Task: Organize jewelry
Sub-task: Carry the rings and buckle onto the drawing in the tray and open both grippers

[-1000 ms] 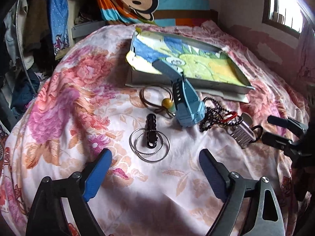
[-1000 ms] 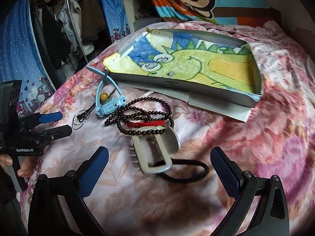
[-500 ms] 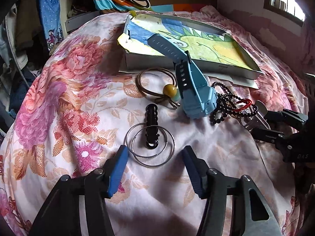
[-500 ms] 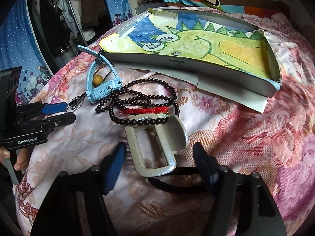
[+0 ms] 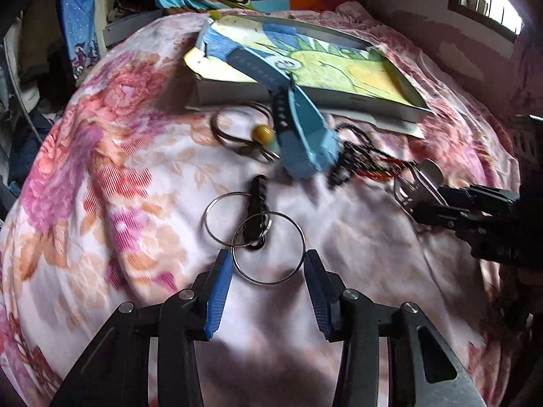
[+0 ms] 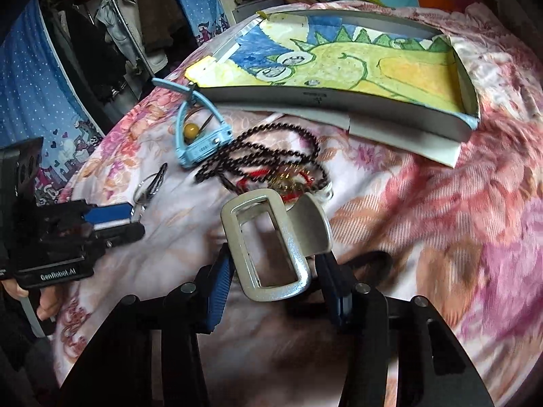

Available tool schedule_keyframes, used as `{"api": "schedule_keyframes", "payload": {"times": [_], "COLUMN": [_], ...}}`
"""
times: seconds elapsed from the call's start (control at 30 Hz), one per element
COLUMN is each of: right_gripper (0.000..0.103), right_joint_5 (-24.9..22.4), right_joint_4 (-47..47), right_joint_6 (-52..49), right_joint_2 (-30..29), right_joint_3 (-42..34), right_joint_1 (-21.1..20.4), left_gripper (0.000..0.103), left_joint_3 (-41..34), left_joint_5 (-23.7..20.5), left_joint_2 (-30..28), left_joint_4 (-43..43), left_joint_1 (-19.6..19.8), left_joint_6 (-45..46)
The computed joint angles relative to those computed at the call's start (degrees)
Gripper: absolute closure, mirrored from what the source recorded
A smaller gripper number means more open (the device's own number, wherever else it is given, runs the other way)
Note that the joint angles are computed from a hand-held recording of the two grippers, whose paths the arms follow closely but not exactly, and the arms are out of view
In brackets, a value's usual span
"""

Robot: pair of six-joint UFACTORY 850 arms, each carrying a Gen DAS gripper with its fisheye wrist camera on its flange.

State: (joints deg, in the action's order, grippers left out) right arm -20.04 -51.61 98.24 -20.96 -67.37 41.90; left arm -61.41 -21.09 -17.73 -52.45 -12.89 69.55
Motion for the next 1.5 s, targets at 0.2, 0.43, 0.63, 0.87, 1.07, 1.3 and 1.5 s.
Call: {"api": "schedule_keyframes", "payload": {"times": [0.2,0.43,0.63,0.87,1.07,1.3,1.5], "right_gripper": [0.059,0.06,0.059,0.059,0.059,0.059,0.059], "right_joint_5": [0.01,-2.33,-4.88,-9.55,-15.11,-15.94,-12.26], "right_joint_4": [1.73,-5.41,-14.05,-26.28,-37.33,-38.31,-36.65], "right_joint_6": [-0.56,7.74,16.92,27.15,34.8,33.88,30.01], "right_joint_2": [1.89,5.21,7.72,8.87,8.49,6.67,3.82], "right_joint_3": [1.13,3.95,6.06,7.26,6.85,5.44,3.37], "right_joint_1": [1.46,3.27,3.74,4.0,1.63,-4.3,-9.24], "left_gripper": [0.062,0.063,0.063,0.063,0.063,0.063,0.063], "left_joint_3": [-0.03,0.66,2.33,2.71,0.42,-10.9,-23.41], "left_joint_5": [-10.12,-15.1,-18.95,-22.83,-18.2,-10.04,-5.06], "left_joint_2": [1.04,2.58,5.51,7.48,7.27,-0.12,-10.16], "left_joint_4": [4.21,3.04,0.73,-5.19,-12.75,-16.51,-12.18], "left_joint_1": [0.86,0.65,0.03,0.33,-1.3,-5.7,-8.68], "left_joint_6": [-6.04,-5.16,-1.16,4.54,9.6,8.42,-1.6]}}
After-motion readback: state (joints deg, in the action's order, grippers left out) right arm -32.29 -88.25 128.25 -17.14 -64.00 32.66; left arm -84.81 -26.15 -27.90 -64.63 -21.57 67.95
